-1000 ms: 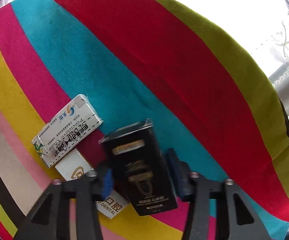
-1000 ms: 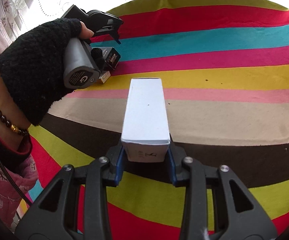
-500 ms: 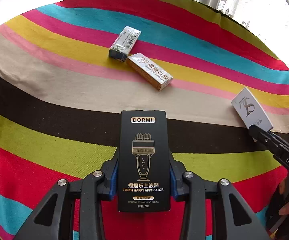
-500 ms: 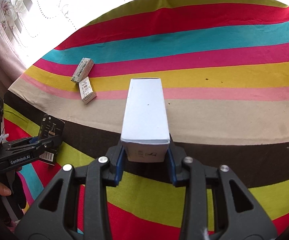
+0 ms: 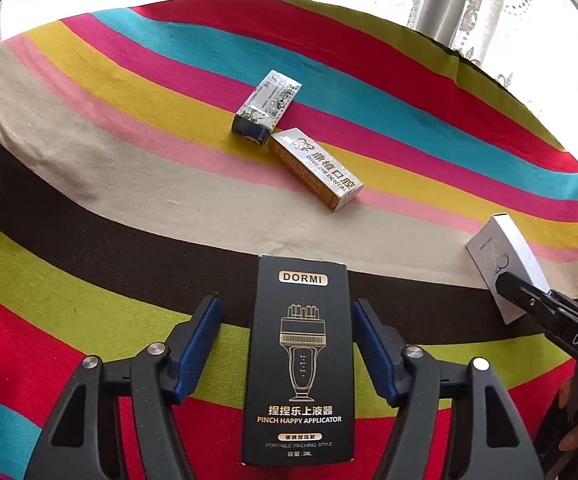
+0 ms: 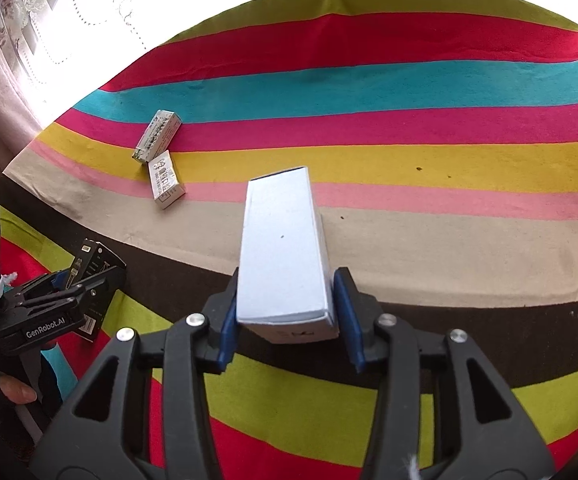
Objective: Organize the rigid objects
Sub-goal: 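Carry the white box and black DORMI box over to the storage box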
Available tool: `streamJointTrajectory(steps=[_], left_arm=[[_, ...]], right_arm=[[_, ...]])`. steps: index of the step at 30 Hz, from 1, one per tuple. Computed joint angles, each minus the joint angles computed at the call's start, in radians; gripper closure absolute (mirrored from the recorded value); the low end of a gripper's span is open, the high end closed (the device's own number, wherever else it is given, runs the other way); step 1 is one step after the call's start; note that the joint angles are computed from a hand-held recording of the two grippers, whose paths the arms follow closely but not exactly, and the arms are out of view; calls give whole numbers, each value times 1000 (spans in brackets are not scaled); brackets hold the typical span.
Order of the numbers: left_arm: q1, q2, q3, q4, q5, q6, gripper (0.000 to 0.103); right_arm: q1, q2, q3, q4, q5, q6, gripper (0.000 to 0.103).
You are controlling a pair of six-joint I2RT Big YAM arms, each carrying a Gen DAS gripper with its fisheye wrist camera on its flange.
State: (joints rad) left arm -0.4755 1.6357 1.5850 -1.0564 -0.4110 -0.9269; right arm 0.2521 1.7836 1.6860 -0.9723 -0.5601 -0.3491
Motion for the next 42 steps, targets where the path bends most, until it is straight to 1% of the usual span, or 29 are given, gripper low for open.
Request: streamJointTrajectory(steps=[3,4,5,6,7,8,10,11,12,15,16,17,18,19,23,24,28,31,35,42], left_arm=[[19,-15,-7,13,52,-30,35],[22,-20,-12,19,61,-29,37],[21,-22,-11,7,53,-34,52],[19,-33,-22,7,55,-38,65],[16,-52,-43,27,74,-43,63],[4,-76,-68,41,80,-48,63],[-41,-118,-107,21,38,-58,63],[-51,-132,-124,24,33,-59,63],[-65,-184,-170,16,31,-68,63],[-129,-220,-200,-24,2,-114,63],[-143,-247,-230,-23,-4,-122,63],[-170,-283,-258,-37,-18,-141,63],[-201,-305,-266,-60,-37,-162,63],[-219,-312,-266,-68,-50,-168,63],[-272,-299,-243,-78,-92,-157,63],[-277,-288,-234,-72,-95,-148,63],[-330,-280,-207,-85,-114,-136,63],[-363,-261,-181,-81,-120,-118,63],[-414,-232,-131,-96,-136,-95,63],[-462,-162,-28,-102,-142,-26,63]], right_arm=[[26,19,30,8,48,33,52],[33,23,36,12,66,42,54],[40,22,36,18,93,56,62],[41,16,31,18,104,71,62],[37,6,24,4,88,89,63],[30,-18,-3,6,68,99,63],[25,-102,-92,36,71,77,63],[22,-143,-136,42,68,60,63],[15,-181,-175,45,61,49,63],[-7,-267,-265,29,40,23,63],[-14,-289,-288,25,38,17,63],[-20,-307,-307,19,37,11,63],[-28,-324,-325,15,38,6,63],[-38,-339,-340,11,36,2,63],[-69,-403,-389,1,32,-9,63],[-78,-419,-399,-1,30,-14,63],[-111,-481,-428,-17,28,-46,63],[-150,-519,-440,-42,17,-97,63],[-214,-565,-445,-81,-11,-169,63],[-362,-620,-446,-154,-90,-278,63]])
